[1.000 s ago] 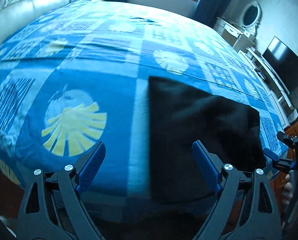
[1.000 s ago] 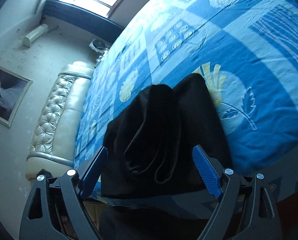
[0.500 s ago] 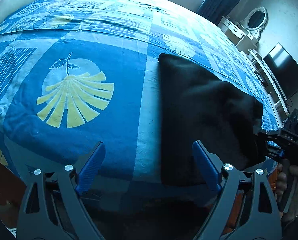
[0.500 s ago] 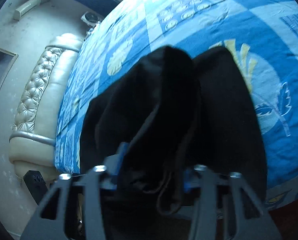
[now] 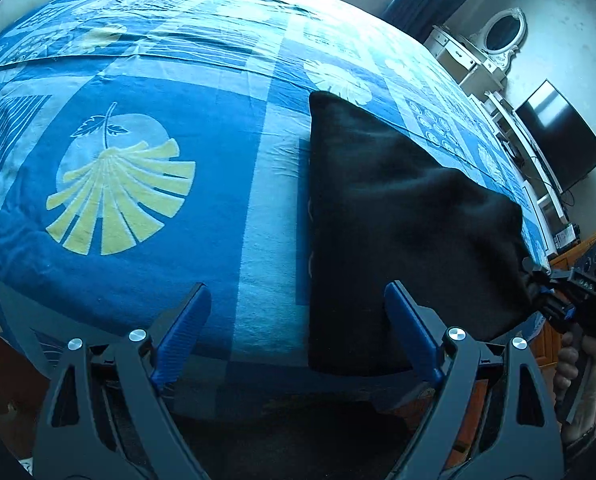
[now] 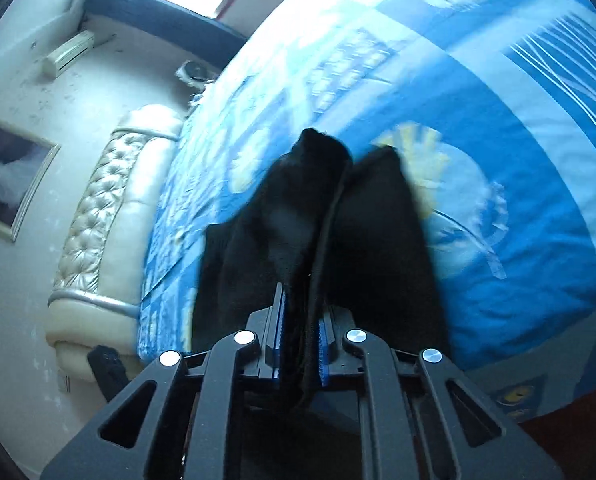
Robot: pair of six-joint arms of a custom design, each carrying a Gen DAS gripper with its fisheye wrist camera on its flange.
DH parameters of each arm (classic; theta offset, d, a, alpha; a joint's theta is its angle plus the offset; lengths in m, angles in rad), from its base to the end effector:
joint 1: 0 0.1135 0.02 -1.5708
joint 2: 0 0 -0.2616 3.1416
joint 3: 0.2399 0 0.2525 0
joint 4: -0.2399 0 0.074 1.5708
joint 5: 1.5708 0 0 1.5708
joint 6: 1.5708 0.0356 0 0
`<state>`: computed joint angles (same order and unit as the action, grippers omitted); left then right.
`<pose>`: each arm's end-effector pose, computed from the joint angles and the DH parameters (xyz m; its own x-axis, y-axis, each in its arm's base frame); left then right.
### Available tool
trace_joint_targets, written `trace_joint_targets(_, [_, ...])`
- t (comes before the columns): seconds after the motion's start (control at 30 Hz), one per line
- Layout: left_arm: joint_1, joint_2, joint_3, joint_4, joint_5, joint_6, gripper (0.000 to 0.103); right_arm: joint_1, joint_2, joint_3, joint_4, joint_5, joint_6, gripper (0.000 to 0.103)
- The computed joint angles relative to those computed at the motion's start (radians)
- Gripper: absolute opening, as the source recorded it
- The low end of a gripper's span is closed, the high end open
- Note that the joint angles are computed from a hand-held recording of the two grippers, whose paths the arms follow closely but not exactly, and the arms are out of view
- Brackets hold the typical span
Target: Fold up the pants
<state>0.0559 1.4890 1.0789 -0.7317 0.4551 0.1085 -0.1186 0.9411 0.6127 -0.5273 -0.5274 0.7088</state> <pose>0.2920 0.0007 0.2351 -0.8883 0.0477 -0.4568 0.2299 0.9072 -0.3523 0.1870 -0.0042 0.2235 -0.7159 0.6518 -0.2504 0.3169 0.6229 0.7153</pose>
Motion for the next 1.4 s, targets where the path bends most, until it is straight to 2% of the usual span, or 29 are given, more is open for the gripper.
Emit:
trace_joint_targets(0.17, [-0.019,0.014,-0.008,0.012,-0.026,0.000,0.089,-0.113,-0.017,-0.106,0.053,-0.087,-0.016,0.007])
trace_joint_targets(0.57, [-0.039,0.008,-0.018,0.028,-0.051,-0.011,0.090,-0.134,-0.029,-0.153,0.100,-0.116,-0.008,0.006])
trace_joint_targets(0.83, [-0.038,0.009,-0.017,0.028,-0.050,-0.010,0.090,-0.181,-0.040,-0.167,0.082,-0.159,-0.029,0.006])
trace_joint_targets(1.03, [-0.037,0.009,-0.022,0.031,-0.046,-0.014,0.090,-0.310,-0.069,-0.165,-0.016,-0.261,-0.105,0.012])
trace_joint_targets(1.07, [-0.038,0.009,-0.023,0.032,-0.046,-0.014,0.090,-0.347,-0.082,-0.166,-0.034,-0.295,-0.124,0.021])
trace_joint_targets(1.1, [-0.038,0.009,-0.023,0.032,-0.044,-0.013,0.090,-0.379,-0.096,-0.166,-0.050,-0.322,-0.138,0.037])
trace_joint_targets(1.13, [-0.037,0.008,-0.023,0.032,-0.043,-0.011,0.090,-0.400,-0.117,-0.158,-0.077,-0.317,-0.149,0.047])
trace_joint_targets(1.17, [-0.036,0.008,-0.022,0.030,-0.040,-0.005,0.090,-0.404,-0.133,-0.143,-0.109,-0.281,-0.157,0.070])
trace_joint_targets(1.2, [-0.032,0.010,-0.018,0.027,-0.035,0.002,0.090,-0.416,-0.154,-0.130,-0.137,-0.251,-0.174,0.074])
trace_joint_targets(1.23, [-0.024,0.010,-0.013,0.019,-0.022,0.013,0.090,-0.434,-0.157,-0.118,-0.161,-0.250,-0.203,0.074])
trace_joint_targets(1.3, [0.008,0.017,0.002,-0.004,0.032,0.030,0.090,-0.481,-0.149,-0.112,-0.190,-0.293,-0.245,0.074])
trace_joint_targets(1.4, [0.078,0.075,0.057,-0.081,0.185,0.077,0.090,-0.511,-0.150,-0.121,-0.201,-0.312,-0.272,0.074])
